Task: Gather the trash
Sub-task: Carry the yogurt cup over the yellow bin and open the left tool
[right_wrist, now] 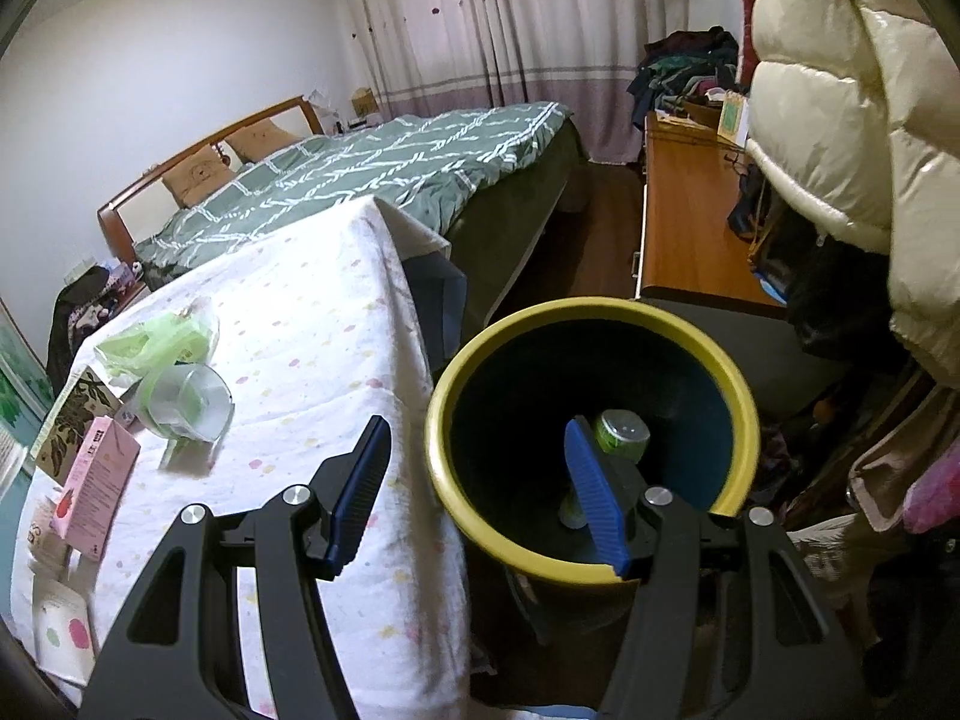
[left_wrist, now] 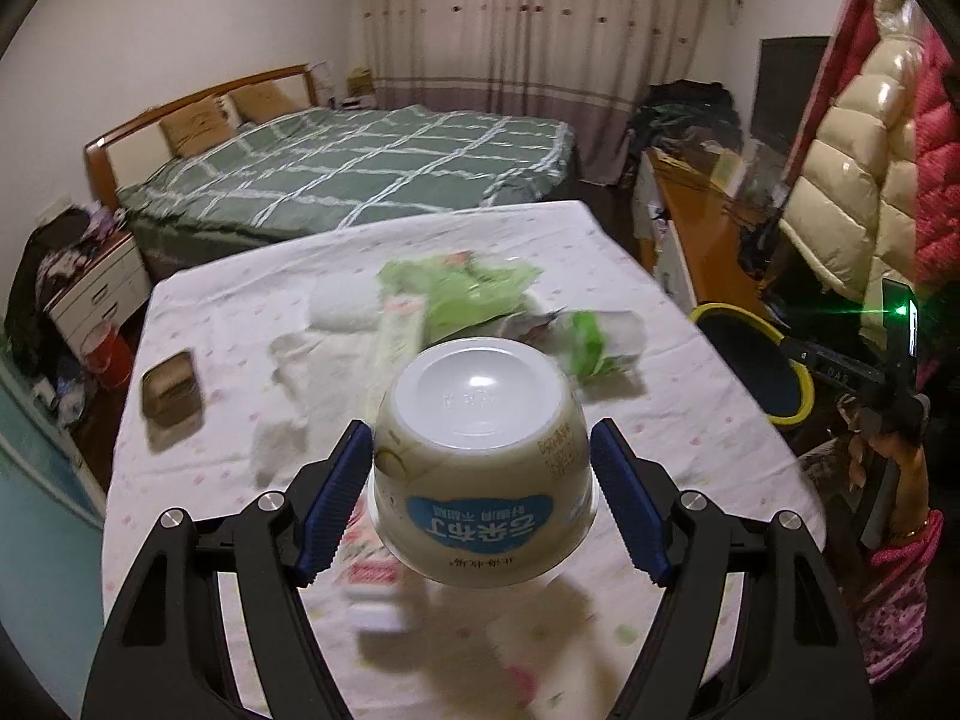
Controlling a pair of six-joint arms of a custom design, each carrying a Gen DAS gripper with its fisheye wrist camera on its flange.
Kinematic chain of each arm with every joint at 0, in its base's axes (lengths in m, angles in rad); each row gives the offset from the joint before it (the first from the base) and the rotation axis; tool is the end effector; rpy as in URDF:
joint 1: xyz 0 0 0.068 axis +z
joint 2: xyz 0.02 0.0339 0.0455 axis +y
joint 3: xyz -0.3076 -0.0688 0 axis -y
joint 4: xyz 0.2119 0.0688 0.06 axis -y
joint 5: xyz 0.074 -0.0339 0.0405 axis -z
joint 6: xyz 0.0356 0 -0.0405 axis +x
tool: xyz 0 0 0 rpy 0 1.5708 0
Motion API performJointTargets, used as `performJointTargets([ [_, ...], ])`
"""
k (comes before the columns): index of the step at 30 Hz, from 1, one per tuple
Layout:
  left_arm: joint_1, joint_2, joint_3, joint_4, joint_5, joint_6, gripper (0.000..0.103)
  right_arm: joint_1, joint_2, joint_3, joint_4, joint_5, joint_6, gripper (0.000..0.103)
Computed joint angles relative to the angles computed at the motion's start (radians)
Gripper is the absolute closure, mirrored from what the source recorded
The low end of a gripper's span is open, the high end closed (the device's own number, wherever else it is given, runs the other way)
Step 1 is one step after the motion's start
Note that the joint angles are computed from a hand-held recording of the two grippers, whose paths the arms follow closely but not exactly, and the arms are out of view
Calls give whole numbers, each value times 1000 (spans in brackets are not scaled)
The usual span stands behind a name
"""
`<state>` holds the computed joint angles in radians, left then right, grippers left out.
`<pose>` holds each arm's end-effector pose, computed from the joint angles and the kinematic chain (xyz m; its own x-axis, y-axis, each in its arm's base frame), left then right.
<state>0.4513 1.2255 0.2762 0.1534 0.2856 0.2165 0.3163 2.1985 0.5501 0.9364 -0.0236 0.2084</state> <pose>0.1517 0.0624 0.1883 -0.6797 -0.1004 -0.7265 -0.0973 0.9942 -0.0463 0.3105 0.1025 0.0750 -0.6754 -0.0034 -0.7375 -0.1924 0.9662 0.1717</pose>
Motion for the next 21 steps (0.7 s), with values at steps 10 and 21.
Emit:
performJointTargets([
  [10, -523, 248, 260, 9, -217, -177, 29, -179, -58, -134, 123, -82, -31, 46],
  [21, -825, 818, 853, -175, -217, -250, 29, -359, -10, -175, 193, -161, -66, 45],
])
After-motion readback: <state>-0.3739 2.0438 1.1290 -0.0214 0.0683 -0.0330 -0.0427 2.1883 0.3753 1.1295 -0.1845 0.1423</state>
